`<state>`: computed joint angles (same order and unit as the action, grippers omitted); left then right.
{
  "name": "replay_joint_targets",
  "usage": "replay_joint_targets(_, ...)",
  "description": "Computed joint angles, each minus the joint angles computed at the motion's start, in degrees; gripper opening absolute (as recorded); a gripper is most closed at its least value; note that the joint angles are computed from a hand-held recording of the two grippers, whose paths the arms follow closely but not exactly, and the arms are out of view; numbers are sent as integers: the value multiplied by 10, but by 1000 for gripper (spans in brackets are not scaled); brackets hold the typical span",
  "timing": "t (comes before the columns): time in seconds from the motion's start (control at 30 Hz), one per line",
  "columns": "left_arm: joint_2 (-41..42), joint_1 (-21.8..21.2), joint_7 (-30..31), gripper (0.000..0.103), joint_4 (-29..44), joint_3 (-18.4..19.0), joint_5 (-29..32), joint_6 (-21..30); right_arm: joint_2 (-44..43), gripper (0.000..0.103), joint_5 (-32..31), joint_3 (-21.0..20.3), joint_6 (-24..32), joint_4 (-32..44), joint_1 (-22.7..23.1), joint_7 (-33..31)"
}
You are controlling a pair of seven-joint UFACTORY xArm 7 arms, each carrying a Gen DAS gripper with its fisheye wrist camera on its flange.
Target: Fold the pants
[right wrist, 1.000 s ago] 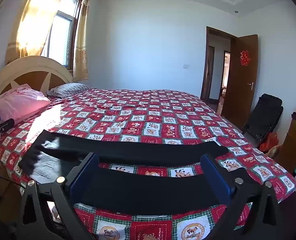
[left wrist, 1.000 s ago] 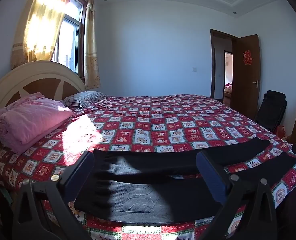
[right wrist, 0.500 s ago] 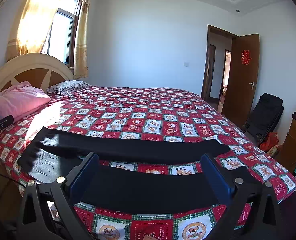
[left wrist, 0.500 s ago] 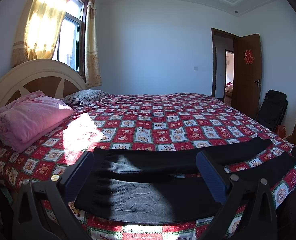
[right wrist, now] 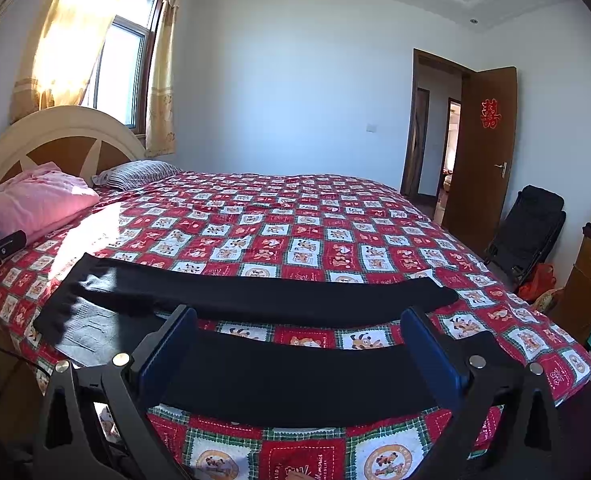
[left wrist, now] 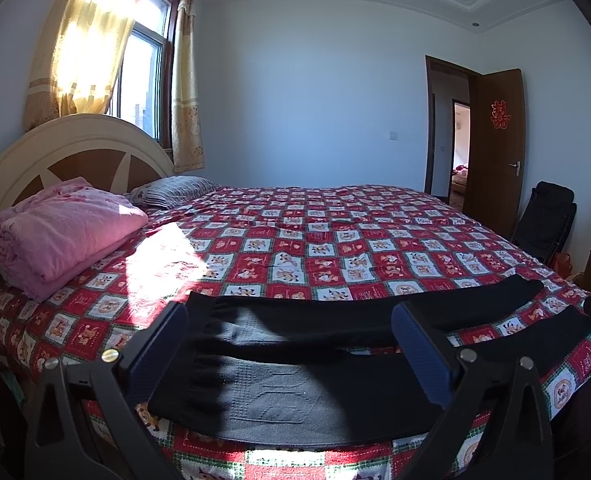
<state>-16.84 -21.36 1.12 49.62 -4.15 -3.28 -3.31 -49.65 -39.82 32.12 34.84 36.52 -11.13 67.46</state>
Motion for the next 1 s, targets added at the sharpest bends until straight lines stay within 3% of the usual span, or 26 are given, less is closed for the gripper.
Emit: replay_joint_targets(1.0, -2, -3, 2, 103, -2, 4, -4, 3, 8, 102, -5, -6, 3, 1, 10, 0)
